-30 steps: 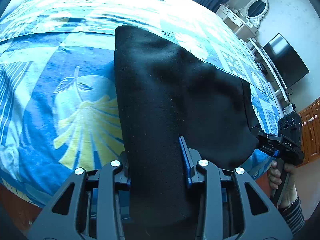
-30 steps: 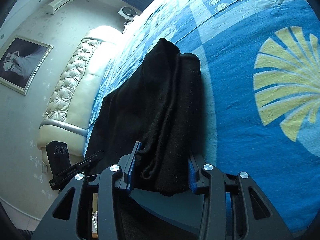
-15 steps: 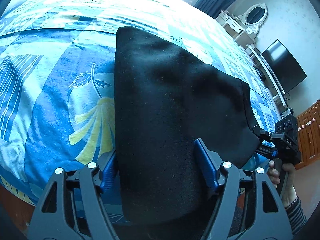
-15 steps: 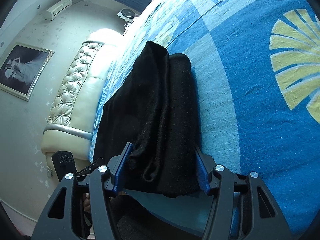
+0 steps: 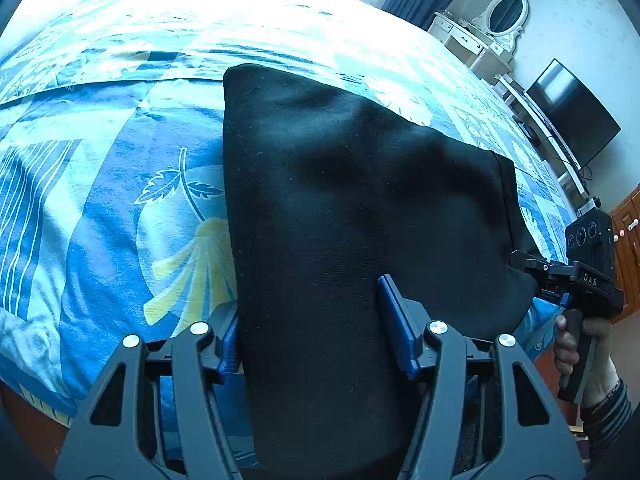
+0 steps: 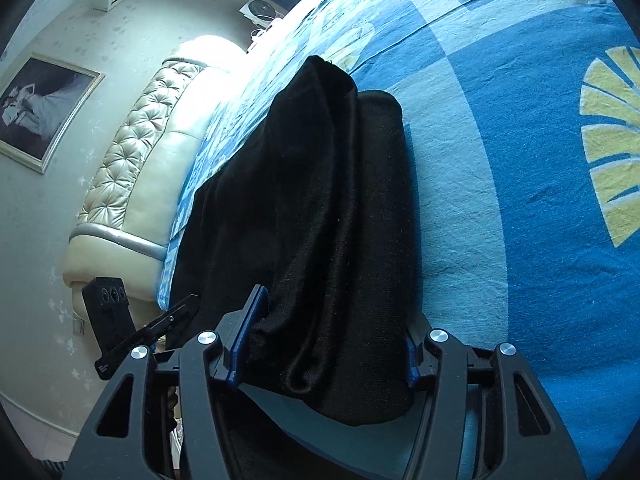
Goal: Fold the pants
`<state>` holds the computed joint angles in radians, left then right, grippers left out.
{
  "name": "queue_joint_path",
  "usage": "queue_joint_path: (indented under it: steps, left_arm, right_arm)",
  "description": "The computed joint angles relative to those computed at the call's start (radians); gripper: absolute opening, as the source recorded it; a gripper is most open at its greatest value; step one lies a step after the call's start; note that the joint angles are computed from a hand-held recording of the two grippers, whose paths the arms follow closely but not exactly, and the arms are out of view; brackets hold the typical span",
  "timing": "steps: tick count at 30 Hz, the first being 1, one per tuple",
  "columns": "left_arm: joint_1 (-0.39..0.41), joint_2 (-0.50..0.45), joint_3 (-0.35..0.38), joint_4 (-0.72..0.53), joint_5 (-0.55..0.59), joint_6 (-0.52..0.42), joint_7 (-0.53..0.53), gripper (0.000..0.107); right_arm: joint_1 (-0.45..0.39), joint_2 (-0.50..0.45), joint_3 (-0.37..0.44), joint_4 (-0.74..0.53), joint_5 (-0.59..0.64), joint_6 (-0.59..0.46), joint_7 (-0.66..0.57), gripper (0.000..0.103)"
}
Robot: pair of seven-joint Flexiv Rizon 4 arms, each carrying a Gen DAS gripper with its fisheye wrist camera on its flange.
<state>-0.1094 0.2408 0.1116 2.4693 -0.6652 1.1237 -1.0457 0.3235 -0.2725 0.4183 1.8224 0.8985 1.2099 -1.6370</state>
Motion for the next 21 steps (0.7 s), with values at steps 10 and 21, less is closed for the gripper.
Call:
queue_joint_path:
  steps: [10,21]
  left_arm:
    - [0.018,0.019,0.017,-0.011,0.023,-0.025,-0.002,0.038]
    - [0.084,0.036,0.055,-0.004,0.047,-0.023,-0.012,0.038]
  right_arm:
    - [0.021,-0.016,0.007,-0.01,-0.02,0.047,0.034,0.046]
    - [0.054,-0.102,0.05,-0.092,-0.109,0.06,0.071,0.046]
